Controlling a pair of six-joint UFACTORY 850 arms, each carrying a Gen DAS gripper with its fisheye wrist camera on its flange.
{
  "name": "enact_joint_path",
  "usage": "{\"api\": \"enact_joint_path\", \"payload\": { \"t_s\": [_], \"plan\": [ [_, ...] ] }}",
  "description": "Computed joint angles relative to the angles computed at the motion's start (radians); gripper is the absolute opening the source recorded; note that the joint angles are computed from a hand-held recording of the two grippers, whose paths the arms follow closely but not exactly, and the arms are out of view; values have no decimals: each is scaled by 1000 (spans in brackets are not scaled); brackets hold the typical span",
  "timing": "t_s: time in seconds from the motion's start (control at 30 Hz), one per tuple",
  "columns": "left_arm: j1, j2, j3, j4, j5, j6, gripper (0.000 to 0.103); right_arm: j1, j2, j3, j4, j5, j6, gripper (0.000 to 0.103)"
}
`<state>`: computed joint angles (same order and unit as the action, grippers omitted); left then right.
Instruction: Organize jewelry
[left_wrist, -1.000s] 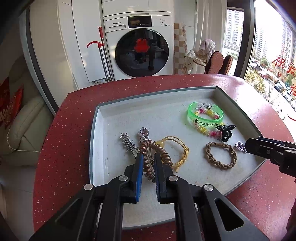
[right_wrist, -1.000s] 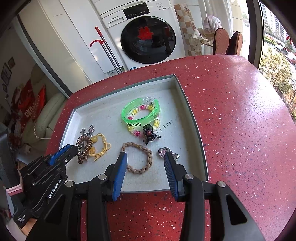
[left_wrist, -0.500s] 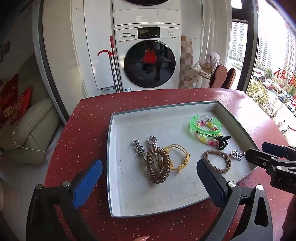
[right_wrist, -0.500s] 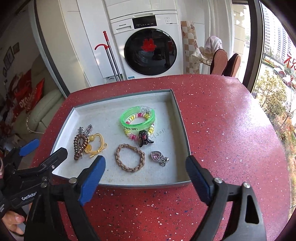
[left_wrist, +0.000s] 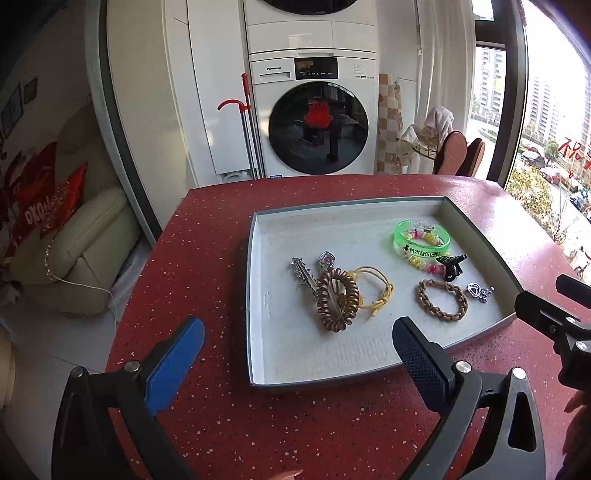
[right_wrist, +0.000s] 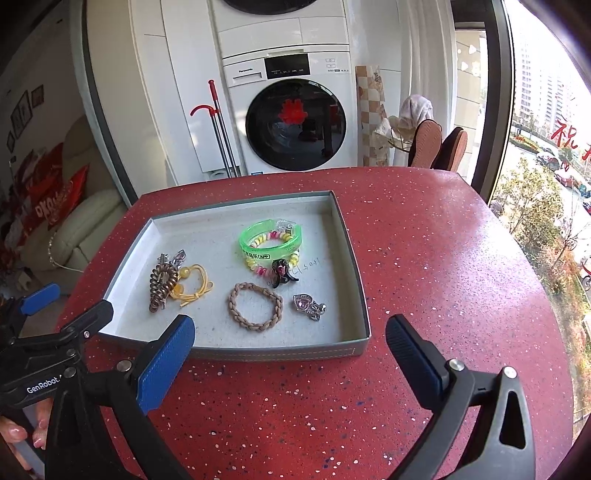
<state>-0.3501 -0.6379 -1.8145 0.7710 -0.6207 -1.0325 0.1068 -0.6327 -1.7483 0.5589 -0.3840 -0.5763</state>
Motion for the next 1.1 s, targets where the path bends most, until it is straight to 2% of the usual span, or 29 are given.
{"api": "enact_joint_path", "payload": {
  "t_s": [0.27,0.43,0.77,1.1],
  "plan": [
    [-15,23,30,14,-7,-14,103,-8,3,6,-35,-46,33,103],
    [-16,34,47,-23,0,9,103,-9,18,30,-22,-41,19,103],
    [-26,65,96,14,9,-64,103,-2,52,85,27,29,-27,103],
    [-55,113,180,235,-9,-325,103,15,117,199,200,147,-224,103]
  ]
}}
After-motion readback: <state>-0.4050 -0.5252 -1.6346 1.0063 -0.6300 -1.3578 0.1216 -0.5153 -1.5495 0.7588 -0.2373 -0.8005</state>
